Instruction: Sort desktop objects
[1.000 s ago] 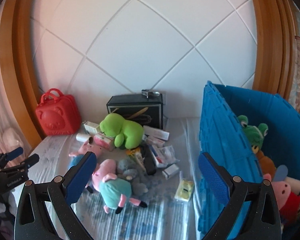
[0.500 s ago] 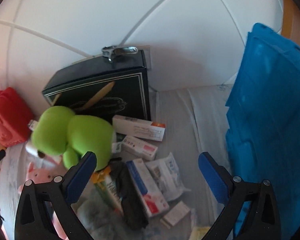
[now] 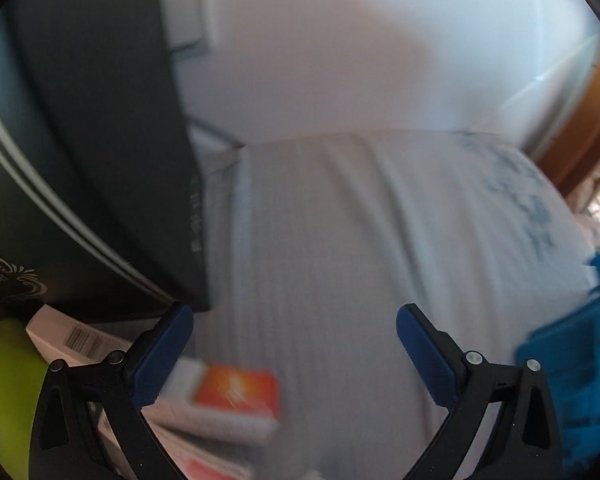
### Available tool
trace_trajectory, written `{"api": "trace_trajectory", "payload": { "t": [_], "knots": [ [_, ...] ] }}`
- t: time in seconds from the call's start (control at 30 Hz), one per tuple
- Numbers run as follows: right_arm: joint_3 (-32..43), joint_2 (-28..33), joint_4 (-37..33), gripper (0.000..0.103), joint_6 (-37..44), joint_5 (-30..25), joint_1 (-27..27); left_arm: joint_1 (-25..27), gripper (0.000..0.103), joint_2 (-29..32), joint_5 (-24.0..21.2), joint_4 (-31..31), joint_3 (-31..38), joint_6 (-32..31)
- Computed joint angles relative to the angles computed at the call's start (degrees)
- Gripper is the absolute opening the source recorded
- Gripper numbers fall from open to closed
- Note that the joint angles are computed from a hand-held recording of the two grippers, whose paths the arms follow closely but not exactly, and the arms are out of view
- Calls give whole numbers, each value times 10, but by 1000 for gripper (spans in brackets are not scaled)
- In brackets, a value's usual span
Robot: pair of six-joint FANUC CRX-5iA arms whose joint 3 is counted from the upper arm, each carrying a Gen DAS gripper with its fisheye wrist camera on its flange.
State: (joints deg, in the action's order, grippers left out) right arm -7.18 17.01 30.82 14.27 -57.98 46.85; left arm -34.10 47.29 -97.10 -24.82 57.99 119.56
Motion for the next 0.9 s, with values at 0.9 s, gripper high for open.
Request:
{"api": "trace_trajectory", "payload": {
  "t": [0.9],
  "knots": [
    [-158, -235, 31, 103, -157, -22, 364, -297, 91, -430, 12, -113, -443, 354]
  ]
}}
